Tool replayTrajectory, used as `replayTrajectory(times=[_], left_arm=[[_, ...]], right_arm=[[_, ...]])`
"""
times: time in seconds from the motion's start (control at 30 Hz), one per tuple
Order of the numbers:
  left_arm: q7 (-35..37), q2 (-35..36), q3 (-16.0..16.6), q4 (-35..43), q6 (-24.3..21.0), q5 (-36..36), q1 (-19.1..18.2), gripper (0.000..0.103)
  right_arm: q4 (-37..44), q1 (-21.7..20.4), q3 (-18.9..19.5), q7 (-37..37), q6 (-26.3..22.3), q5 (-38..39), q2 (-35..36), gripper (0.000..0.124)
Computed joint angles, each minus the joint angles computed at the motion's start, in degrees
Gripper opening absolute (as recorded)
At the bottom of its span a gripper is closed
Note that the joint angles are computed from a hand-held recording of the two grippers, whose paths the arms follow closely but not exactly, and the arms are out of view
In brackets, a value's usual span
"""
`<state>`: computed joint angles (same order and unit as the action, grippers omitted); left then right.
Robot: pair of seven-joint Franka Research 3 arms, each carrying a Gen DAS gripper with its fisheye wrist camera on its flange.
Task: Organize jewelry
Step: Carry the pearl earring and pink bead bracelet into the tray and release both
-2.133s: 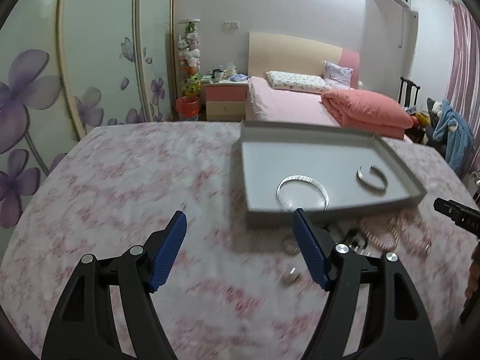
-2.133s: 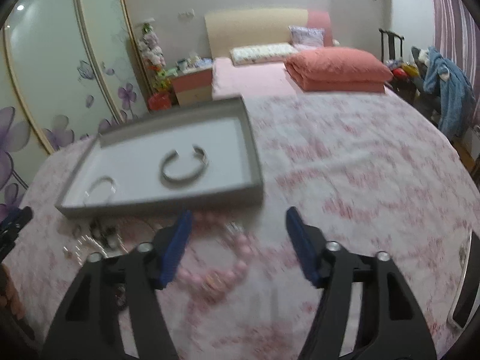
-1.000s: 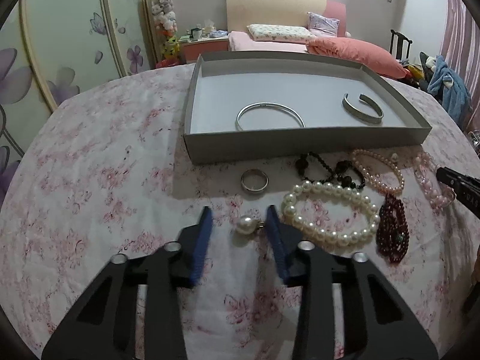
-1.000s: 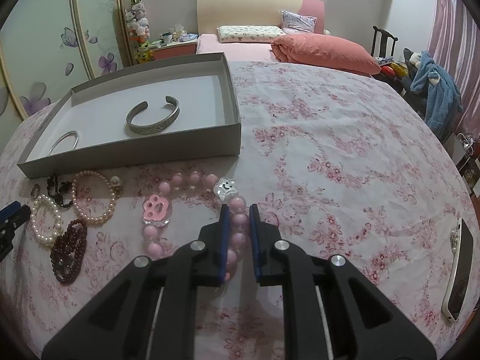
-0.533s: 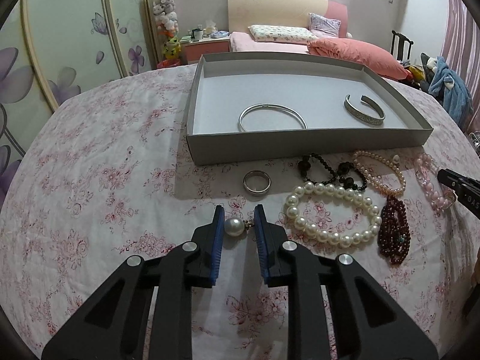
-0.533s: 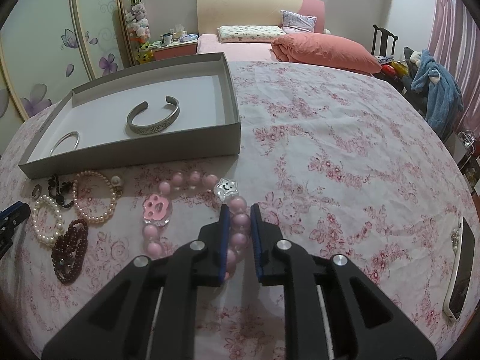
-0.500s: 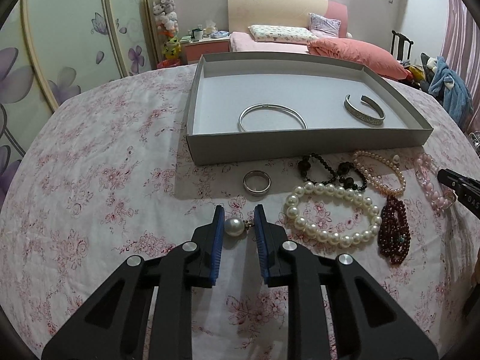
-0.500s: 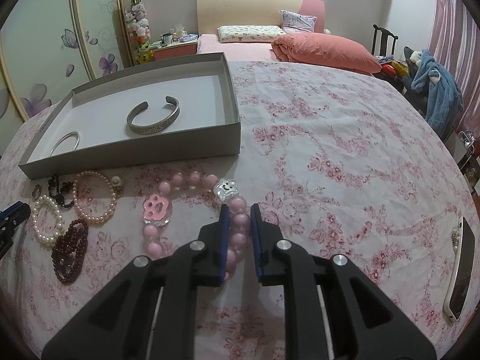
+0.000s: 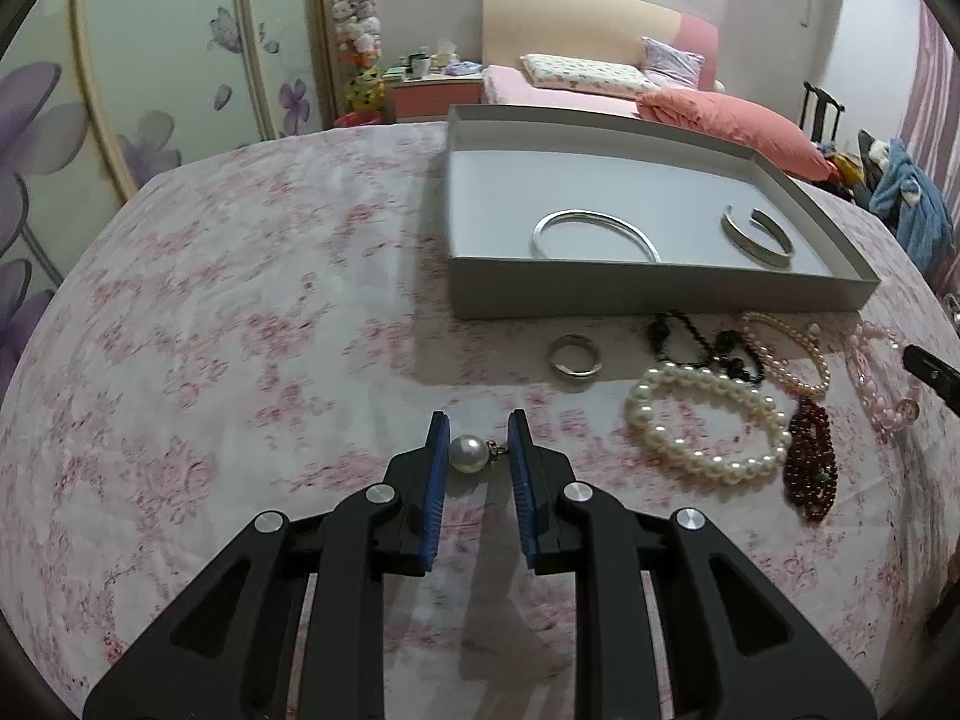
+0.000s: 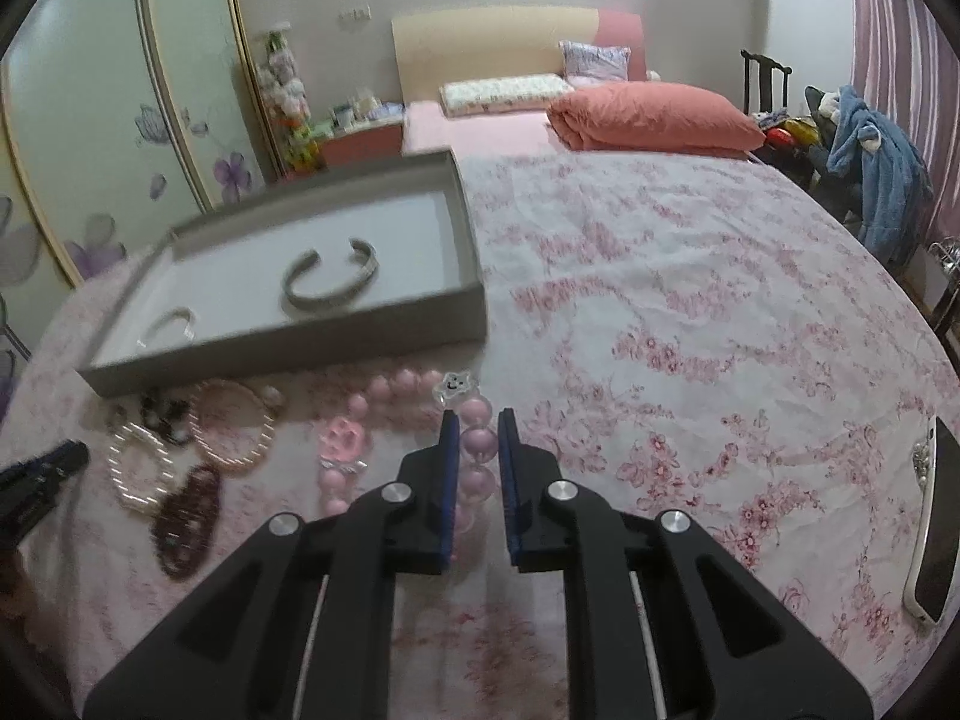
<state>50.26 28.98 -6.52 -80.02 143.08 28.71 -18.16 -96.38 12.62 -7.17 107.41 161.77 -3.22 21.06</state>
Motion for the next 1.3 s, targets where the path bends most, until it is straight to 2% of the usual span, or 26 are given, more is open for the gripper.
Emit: replayTrajectory(times=[0.17,0.4,0.63,0.77,0.93,1.3], left_arm=[[-2.7,-1.9,0.5,-2.9,2.8,0.5,0.3,0.021],[-7.4,-4.1,1.7,-6.3,7.9,5.0,-0.5,0.021],[-13.7,-5.6,3.6,-8.0,12.4,13.1,-2.5,0.021],[-17.3,-5.8,4.5,-7.8,13.7,17.9,-3.4,0.021],[-22.6,-5.9,5.7,-7.1,14.8,24.2,-4.5,0.021],[-26.0,-5.8,5.0,-6.7,15.2,28.4,-4.0,0.021]], right_arm=[[-3.1,-1.1,2.3,-3.0,5.9,3.6,-2.1,0.013],[-5.6,-0.9,4.2,-7.8,11.6,8.3,-3.8,0.013],[-7.4,1.9,2.4,-8.9,15.1,8.8,-4.5,0.013],[-8.0,3.1,1.8,-9.4,16.6,9.0,-4.8,0.013],[-9.1,6.0,-0.8,-8.8,18.9,8.0,-5.3,0.013],[-9.4,10.2,-4.7,-9.1,21.8,8.7,-5.2,0.013]])
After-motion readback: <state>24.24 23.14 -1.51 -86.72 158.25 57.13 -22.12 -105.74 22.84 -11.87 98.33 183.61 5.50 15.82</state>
